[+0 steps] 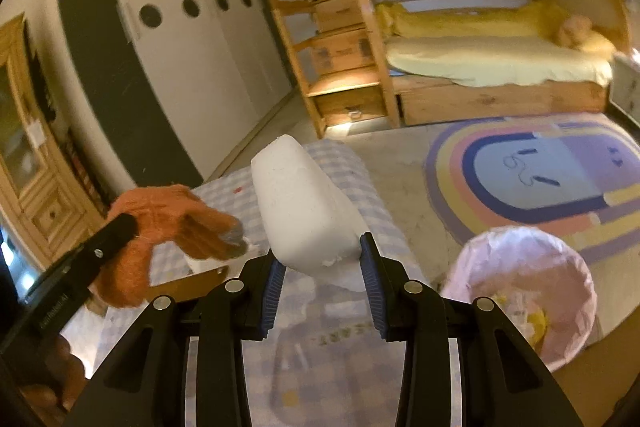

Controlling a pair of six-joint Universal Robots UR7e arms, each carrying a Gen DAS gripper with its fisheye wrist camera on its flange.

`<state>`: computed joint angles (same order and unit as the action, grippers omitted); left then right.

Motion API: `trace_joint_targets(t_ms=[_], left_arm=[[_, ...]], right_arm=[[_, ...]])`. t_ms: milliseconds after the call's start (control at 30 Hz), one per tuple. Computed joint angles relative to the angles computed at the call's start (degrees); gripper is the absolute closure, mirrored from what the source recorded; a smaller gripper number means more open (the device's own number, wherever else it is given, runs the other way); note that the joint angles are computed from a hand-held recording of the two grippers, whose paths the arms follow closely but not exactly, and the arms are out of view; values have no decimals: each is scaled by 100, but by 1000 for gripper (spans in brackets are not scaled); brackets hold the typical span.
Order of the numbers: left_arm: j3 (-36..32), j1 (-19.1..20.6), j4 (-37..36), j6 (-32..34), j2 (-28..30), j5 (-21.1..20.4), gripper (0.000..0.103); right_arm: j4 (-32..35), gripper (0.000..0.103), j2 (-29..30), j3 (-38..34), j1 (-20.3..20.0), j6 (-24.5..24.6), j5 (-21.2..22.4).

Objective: Collect trash
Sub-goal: 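Carry the glove and foam block to the wastebasket with both grippers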

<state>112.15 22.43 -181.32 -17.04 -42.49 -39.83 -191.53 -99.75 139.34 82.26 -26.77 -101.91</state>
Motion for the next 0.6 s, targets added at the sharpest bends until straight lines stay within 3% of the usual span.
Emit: trace_joint_targets(t_ms=[200, 600], left_arm=[[-542, -55, -88, 261, 560, -493, 83], [-1938, -48, 521, 426, 1851, -1395, 82]], right_arm=[[457, 65, -762, 35, -586, 249, 235], [1170, 64, -1839, 49, -2410, 344, 1057]])
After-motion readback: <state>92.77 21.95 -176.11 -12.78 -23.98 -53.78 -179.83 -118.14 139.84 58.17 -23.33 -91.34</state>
